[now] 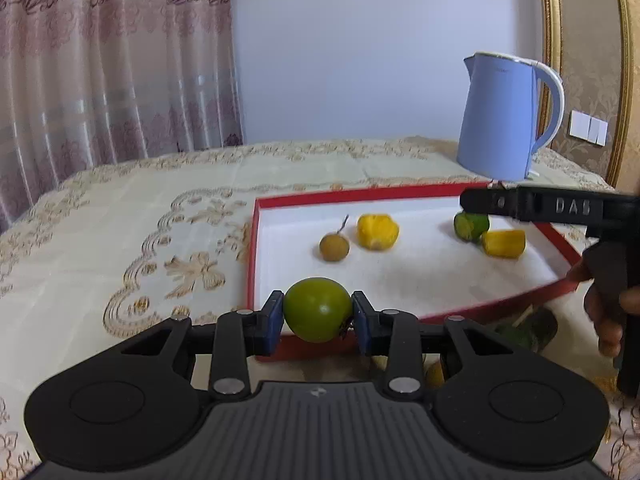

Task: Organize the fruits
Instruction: 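Carry the green fruit into the tray and open the left gripper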

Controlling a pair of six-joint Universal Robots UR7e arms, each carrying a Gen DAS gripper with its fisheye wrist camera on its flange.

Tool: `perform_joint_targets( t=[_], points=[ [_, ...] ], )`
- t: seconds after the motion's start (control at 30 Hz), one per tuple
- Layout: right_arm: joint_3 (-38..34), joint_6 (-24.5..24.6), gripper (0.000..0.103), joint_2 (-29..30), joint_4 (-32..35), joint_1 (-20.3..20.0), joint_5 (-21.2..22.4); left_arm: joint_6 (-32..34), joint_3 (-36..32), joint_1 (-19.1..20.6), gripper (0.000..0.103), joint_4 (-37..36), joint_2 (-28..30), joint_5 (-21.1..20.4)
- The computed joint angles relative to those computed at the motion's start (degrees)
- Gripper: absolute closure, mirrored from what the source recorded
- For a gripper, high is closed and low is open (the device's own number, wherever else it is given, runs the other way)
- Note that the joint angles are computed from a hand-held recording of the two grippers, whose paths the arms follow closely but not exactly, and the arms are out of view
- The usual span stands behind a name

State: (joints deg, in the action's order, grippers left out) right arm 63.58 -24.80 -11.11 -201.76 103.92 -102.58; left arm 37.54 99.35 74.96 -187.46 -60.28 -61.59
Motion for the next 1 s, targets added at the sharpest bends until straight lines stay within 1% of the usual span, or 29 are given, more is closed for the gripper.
perform_joint_targets(
  t=[0.17,0.37,0.63,0.8,1.0],
  points=[
    [-0.6,0.5,0.000,0.3,-0.5,0.1,-1.3,0.8,-2.3,-0.5,0.068,0.4,1.6,0.0],
    [-0.5,1.6,0.000,0.3,-1.4,-0.1,-1.0,0.9,-5.3,-0.6,0.068,2.2,3.9,1.4],
    [-0.8,0.9,0.000,0.5,-1.3,0.0,-1.3,2.5,-8.6,-0.8,0.068,3.0,6.8,2.8],
    [-1.0,1.0,0.000,0.6,-1.4,0.0,-1.7,3.1,-13.1,-1.0,0.068,3.8,9.9,4.4],
    [-1.2,1.0,0.000,0.8,-1.5,0.0,-2.0,2.3,-18.9,-1.0,0.068,5.7,13.8,5.6]
  ],
)
